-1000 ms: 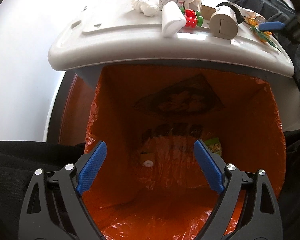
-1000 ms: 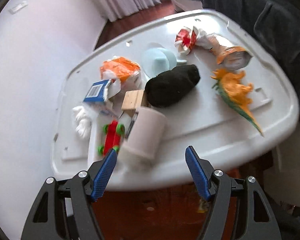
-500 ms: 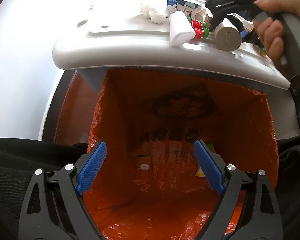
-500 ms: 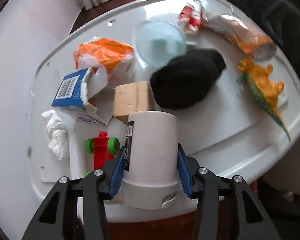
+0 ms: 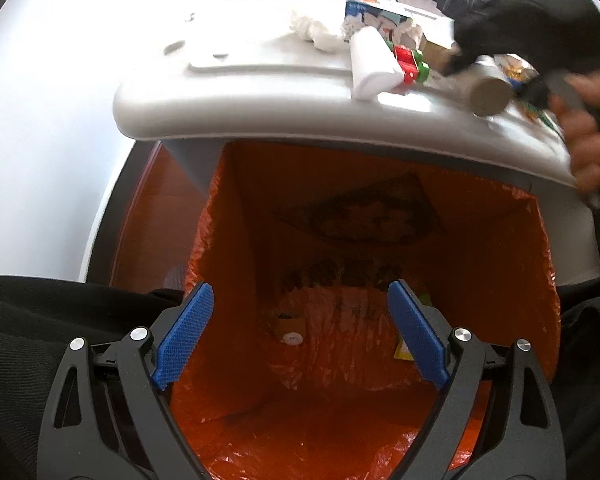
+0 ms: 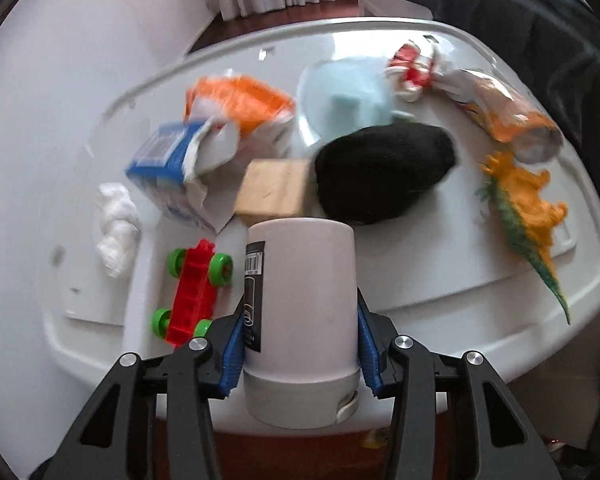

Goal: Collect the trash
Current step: 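Grasp the white cup with the right gripper, then grasp the white foam roll with the left gripper while the right gripper holds the cup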

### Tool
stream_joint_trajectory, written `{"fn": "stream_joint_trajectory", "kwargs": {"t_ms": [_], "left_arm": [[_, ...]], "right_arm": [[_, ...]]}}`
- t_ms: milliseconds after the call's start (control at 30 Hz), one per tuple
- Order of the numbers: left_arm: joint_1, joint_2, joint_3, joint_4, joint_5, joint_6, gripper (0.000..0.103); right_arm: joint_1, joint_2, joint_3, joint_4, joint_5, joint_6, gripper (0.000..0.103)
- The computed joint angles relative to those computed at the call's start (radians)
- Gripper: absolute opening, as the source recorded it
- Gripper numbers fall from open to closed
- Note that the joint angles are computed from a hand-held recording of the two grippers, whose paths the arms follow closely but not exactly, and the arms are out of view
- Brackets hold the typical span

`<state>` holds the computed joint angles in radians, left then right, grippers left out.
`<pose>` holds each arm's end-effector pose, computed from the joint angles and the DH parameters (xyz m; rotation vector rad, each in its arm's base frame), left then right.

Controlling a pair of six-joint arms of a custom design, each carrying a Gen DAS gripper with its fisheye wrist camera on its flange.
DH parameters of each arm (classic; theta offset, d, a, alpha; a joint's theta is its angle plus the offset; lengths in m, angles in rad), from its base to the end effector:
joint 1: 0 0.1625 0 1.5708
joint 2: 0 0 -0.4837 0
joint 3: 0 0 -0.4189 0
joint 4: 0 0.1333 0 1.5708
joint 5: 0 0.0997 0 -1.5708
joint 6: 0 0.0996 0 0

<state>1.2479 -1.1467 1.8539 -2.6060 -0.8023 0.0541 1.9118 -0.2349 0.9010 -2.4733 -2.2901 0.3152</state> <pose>-0.0094 -0.6664 0.2955 0.2887 2.3612 -0.5178 0.3695 -0.8390 -0.0333 -0.0785 -2.4743 0.5777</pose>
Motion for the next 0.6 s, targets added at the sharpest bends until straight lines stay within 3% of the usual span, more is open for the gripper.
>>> {"fn": "stream_joint_trajectory", "kwargs": {"t_ms": [233,367,600], "left_arm": [[-0.032,0.056,-0.095,-0.061,0.01,0.135,0.087],[-0.027,0.13,-0.223,-0.038,-0.029,0.141,0.087],[0.002,0.243,-0.372,0.048,-0.073,0.137,0.087]], "right_arm": [[0.003,-0.172,0.282,-0.273,0.019,-0.128,0.046],[-0.002,-0.204,0.359,-0.377,0.035,-0.154,0.046],[-0.018,-0.224,0.368,-0.362,0.085,-0.12,0.046]]}}
